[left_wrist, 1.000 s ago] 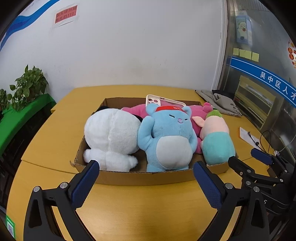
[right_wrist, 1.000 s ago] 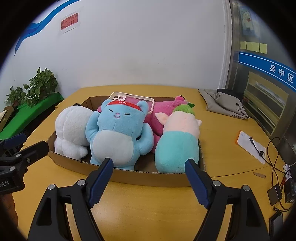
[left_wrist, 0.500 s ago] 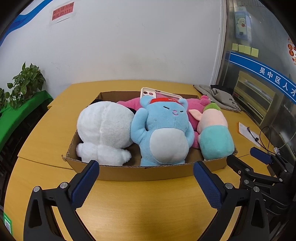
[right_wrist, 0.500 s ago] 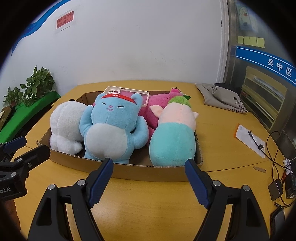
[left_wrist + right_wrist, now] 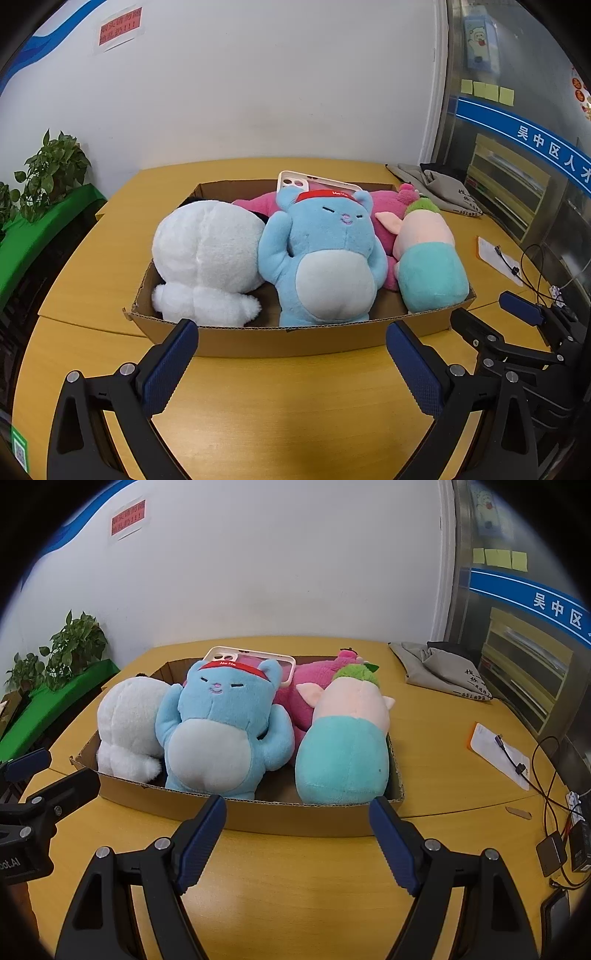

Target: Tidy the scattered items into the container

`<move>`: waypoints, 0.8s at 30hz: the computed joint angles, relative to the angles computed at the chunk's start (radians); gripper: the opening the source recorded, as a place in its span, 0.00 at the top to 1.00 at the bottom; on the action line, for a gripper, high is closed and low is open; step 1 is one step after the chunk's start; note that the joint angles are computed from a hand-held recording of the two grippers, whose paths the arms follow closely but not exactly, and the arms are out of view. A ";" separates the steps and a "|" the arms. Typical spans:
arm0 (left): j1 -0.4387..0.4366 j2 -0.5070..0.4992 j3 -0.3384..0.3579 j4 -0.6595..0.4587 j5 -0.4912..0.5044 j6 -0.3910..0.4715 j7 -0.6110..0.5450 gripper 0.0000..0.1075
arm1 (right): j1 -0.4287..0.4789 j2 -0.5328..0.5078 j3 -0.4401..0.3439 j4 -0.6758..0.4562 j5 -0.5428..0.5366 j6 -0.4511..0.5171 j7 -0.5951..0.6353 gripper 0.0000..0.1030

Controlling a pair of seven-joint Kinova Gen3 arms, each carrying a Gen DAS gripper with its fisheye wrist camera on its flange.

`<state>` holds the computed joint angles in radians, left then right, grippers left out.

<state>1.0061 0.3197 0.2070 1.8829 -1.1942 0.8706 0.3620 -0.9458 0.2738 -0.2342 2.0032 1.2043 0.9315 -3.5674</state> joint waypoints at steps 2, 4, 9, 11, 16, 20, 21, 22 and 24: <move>0.001 0.000 0.000 0.002 0.000 0.003 0.000 0.04 | 0.000 0.001 -0.001 -0.002 -0.003 0.000 0.003 0.23; 0.003 0.004 0.000 -0.001 0.003 0.013 0.002 0.04 | -0.003 0.000 0.000 -0.001 0.002 0.003 -0.005 0.23; 0.000 0.000 -0.001 0.006 0.006 0.000 0.010 0.04 | -0.005 0.002 -0.001 -0.005 -0.004 0.003 0.005 0.23; 0.003 0.004 0.000 0.004 0.009 0.010 0.009 0.04 | -0.007 0.004 -0.001 -0.006 -0.003 0.006 0.000 0.23; 0.002 0.004 0.000 0.008 0.009 0.000 0.012 0.04 | -0.011 0.008 0.000 -0.009 -0.005 0.001 0.006 0.23; 0.002 0.005 0.000 0.008 0.016 -0.009 0.007 0.05 | -0.013 0.007 -0.001 -0.010 -0.012 0.001 0.011 0.23; 0.007 0.006 -0.001 0.007 0.014 -0.006 0.014 0.05 | -0.014 0.006 0.000 -0.008 -0.010 0.001 0.008 0.23; 0.008 0.007 -0.001 0.007 0.014 -0.006 0.018 0.05 | -0.016 0.007 0.001 -0.007 -0.004 0.002 0.002 0.23; 0.008 0.004 0.000 0.012 0.017 -0.016 0.025 0.05 | -0.017 0.010 0.001 -0.006 -0.004 0.005 -0.003 0.23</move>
<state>1.0141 0.3236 0.2070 1.8945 -1.1776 0.8547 0.3865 -0.9629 0.2841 -0.2336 1.9972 1.2008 0.9366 -3.5699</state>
